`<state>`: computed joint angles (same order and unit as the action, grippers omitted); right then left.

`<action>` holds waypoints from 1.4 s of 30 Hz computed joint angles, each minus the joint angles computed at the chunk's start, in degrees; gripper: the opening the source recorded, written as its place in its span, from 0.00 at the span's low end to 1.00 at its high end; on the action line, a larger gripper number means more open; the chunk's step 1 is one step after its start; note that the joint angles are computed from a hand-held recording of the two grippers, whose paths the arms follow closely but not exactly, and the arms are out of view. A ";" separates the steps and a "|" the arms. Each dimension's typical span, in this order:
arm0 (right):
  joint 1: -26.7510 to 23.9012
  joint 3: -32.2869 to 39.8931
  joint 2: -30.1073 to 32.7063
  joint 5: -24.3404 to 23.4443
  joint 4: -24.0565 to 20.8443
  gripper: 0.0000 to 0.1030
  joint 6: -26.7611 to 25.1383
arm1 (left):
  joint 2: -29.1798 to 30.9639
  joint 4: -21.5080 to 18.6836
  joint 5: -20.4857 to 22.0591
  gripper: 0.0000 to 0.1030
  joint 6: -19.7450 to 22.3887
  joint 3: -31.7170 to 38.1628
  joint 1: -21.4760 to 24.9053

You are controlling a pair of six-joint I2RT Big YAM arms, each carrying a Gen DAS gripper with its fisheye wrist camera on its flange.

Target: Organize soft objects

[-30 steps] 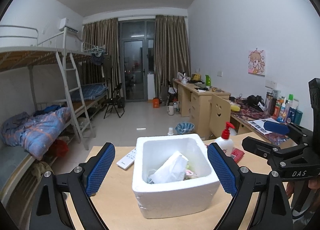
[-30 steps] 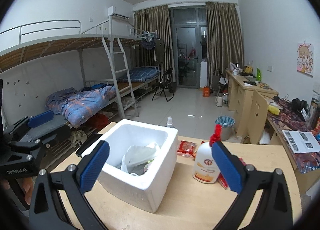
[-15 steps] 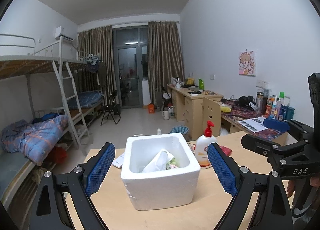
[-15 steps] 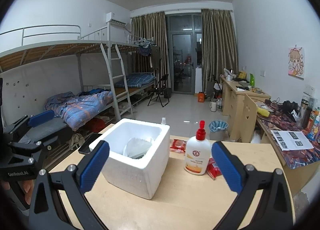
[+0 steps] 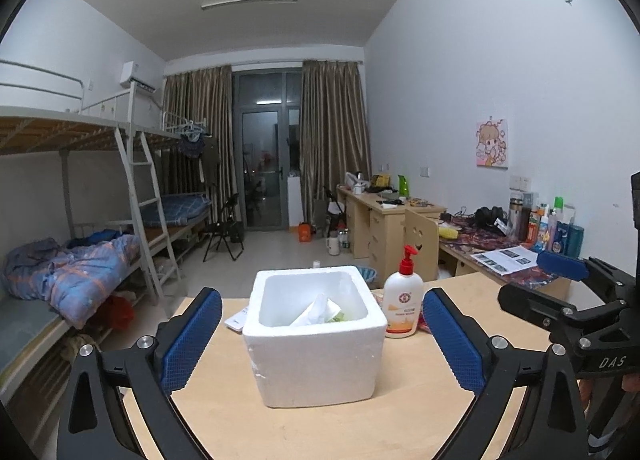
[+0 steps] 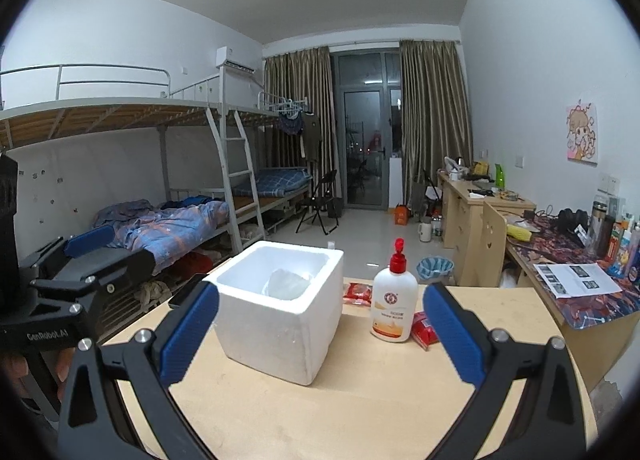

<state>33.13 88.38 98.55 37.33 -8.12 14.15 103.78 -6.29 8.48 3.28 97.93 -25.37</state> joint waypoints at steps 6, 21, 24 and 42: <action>1.40 -2.01 -0.25 1.14 2.35 1.00 -0.62 | -1.95 4.00 -0.16 1.00 -1.09 -4.71 0.17; 3.54 -9.72 -2.40 2.95 11.70 1.00 0.09 | -6.79 17.10 1.12 1.00 -3.64 -17.86 2.04; 3.79 -10.34 -2.15 3.01 11.85 1.00 0.59 | -7.43 20.30 1.23 1.00 -3.18 -20.38 2.00; 7.12 -16.58 -1.02 6.62 24.00 1.00 0.69 | -7.02 30.24 1.90 1.00 -4.74 -28.15 2.96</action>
